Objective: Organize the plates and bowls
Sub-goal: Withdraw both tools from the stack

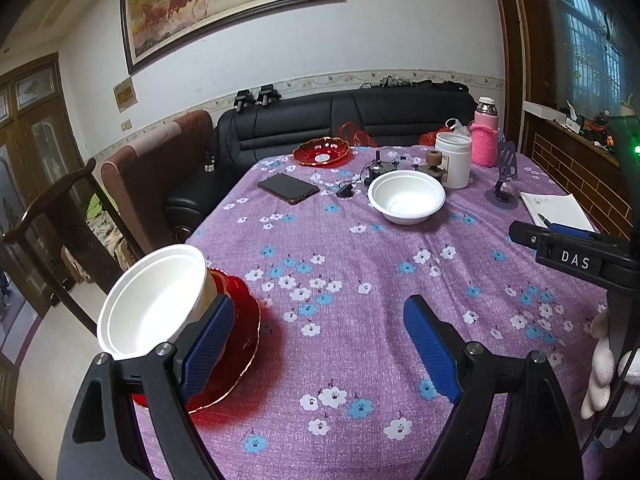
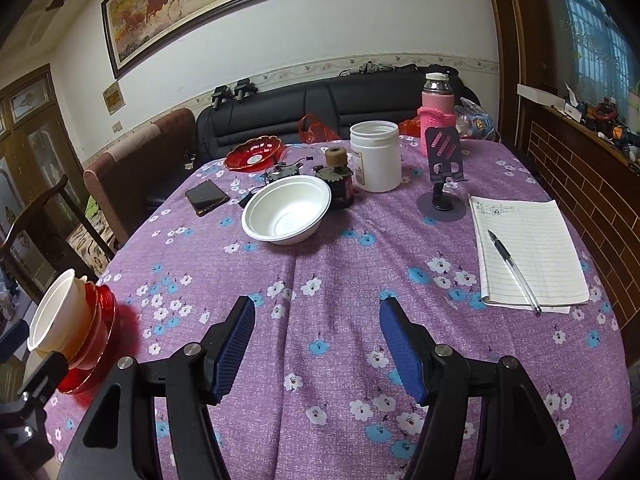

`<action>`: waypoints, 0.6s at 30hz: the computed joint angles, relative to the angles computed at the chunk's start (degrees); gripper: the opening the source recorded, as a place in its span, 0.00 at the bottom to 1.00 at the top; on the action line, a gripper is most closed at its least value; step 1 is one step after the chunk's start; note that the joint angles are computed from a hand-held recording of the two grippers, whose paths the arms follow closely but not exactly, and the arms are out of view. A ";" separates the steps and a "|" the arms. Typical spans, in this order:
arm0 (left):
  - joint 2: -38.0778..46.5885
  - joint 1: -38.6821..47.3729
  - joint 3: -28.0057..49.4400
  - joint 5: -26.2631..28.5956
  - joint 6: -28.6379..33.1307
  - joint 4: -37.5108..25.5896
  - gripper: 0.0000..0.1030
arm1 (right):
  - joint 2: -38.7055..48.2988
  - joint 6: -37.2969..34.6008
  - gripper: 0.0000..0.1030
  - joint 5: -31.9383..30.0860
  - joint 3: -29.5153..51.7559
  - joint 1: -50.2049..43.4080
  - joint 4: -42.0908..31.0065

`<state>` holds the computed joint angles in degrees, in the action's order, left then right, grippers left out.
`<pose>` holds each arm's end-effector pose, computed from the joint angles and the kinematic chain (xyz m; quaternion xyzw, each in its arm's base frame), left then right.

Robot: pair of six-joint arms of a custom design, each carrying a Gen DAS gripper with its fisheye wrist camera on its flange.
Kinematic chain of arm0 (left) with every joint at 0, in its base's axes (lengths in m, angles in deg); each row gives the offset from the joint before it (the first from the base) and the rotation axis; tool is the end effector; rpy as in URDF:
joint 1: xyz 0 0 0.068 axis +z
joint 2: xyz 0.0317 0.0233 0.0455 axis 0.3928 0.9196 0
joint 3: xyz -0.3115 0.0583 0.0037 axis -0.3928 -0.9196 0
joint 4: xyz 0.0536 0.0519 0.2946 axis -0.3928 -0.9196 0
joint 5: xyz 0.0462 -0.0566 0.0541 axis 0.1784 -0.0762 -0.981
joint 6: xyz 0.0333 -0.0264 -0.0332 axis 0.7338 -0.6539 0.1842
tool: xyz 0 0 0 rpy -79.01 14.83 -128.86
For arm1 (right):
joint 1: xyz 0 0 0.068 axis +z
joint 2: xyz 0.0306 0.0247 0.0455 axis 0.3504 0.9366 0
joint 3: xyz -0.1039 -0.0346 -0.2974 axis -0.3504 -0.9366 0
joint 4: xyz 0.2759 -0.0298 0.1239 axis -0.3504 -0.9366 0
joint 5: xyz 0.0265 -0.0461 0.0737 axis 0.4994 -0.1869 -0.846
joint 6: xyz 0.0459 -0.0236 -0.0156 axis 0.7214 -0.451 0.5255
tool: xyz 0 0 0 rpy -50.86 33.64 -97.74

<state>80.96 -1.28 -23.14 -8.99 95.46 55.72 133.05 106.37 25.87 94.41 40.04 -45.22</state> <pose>0.3078 -0.1460 0.2538 0.3493 0.8224 -0.1008 0.4376 0.2068 0.0513 0.2270 0.3399 0.8385 -0.0557 0.4223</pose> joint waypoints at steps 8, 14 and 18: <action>6.80 -0.60 4.34 2.59 -2.40 -2.06 0.83 | 2.46 -1.00 0.67 0.31 1.74 -0.62 -0.76; 13.86 -3.67 10.04 3.61 -7.82 -0.78 0.83 | 4.04 -3.41 0.67 1.79 4.93 -2.36 -3.49; 20.43 -5.95 14.94 3.69 -11.12 -0.15 0.83 | 4.73 -5.78 0.69 1.51 7.65 -6.26 -4.97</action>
<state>101.39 -7.22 -8.20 -5.31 84.34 55.58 137.78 100.59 27.38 102.06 33.78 -50.18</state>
